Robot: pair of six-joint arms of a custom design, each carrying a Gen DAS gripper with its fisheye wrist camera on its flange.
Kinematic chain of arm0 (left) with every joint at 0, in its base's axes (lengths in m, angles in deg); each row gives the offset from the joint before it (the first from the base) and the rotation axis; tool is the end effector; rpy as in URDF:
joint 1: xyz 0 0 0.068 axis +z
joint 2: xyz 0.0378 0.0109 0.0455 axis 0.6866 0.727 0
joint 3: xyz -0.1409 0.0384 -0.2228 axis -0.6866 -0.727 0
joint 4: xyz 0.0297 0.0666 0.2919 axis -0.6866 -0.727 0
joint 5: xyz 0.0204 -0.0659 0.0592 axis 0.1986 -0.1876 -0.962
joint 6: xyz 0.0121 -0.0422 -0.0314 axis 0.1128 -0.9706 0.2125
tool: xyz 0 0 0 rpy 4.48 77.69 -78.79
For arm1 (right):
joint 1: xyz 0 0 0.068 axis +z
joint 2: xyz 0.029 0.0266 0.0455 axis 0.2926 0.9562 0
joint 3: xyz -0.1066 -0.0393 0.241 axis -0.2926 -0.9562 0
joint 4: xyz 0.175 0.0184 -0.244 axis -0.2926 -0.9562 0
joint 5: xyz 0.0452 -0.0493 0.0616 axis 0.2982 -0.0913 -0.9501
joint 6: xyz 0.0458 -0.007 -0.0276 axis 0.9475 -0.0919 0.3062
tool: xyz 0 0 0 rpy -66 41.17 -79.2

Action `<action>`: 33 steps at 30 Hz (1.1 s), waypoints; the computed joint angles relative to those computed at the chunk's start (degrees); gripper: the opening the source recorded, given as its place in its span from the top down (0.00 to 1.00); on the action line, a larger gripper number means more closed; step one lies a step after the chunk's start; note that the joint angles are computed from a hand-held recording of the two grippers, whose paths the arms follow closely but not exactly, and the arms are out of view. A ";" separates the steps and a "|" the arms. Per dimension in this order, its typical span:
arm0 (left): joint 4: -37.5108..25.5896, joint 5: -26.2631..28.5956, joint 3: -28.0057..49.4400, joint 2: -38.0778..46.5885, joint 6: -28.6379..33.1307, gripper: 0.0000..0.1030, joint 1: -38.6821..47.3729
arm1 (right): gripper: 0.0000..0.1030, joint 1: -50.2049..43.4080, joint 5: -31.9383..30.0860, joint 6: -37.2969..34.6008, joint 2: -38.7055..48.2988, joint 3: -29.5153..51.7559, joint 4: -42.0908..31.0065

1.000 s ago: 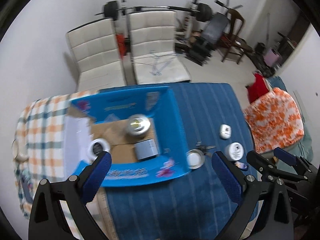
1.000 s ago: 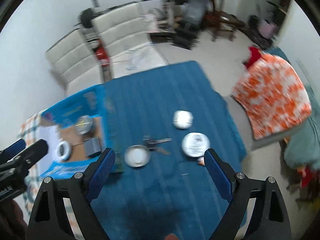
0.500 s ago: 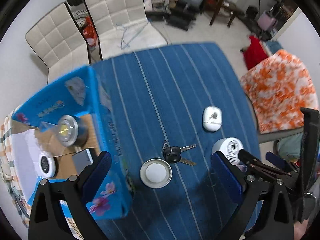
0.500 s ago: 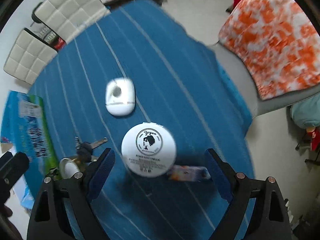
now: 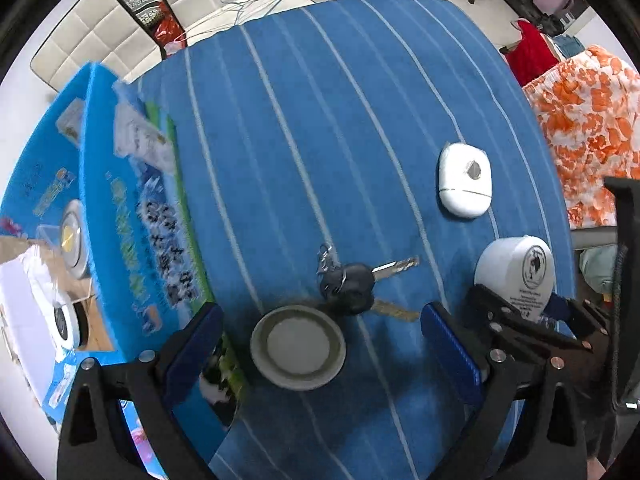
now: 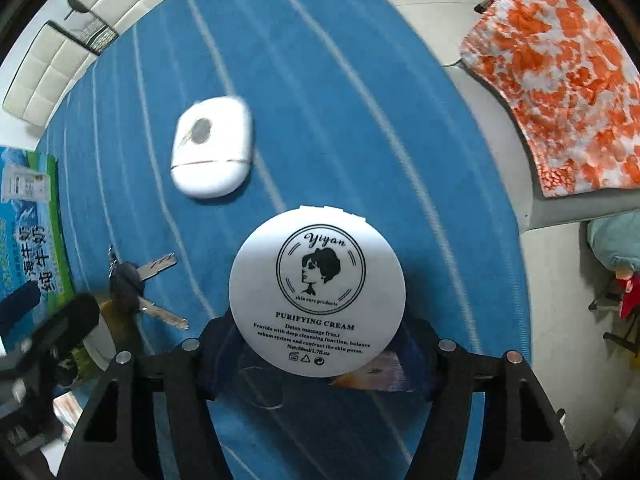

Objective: Organize rigid objects
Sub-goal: 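Grasp the white oval item with the left tool while the right tool lifts the cream jar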

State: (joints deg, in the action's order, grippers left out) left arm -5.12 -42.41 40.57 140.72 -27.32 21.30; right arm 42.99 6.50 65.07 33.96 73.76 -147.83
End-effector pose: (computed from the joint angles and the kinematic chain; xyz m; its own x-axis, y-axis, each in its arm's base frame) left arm 0.2523 -0.0999 0.2303 -0.9678 -0.2478 -0.0444 -0.2496 0.9674 0.0429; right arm 0.3229 0.1604 0.1707 -0.9976 -0.0638 0.0270 -0.0617 0.9955 0.0722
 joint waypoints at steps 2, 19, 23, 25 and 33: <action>0.58 0.65 1.27 1.48 -0.18 0.02 0.10 | 0.34 -1.23 0.25 -0.20 -0.34 -0.17 0.07; 11.45 7.99 9.34 17.28 1.11 0.11 -1.00 | 0.37 -8.74 3.97 -4.22 1.80 4.40 0.17; 12.90 8.68 10.84 19.83 1.64 0.23 -1.38 | 0.40 -8.66 4.80 -4.85 2.10 4.62 -0.03; 12.58 8.05 12.01 21.75 1.86 0.37 -1.86 | 0.42 -8.69 5.03 -5.05 2.30 4.72 -0.04; 13.08 3.41 12.30 21.64 1.72 0.58 -3.25 | 0.88 -7.67 4.61 -8.06 4.55 6.75 -1.33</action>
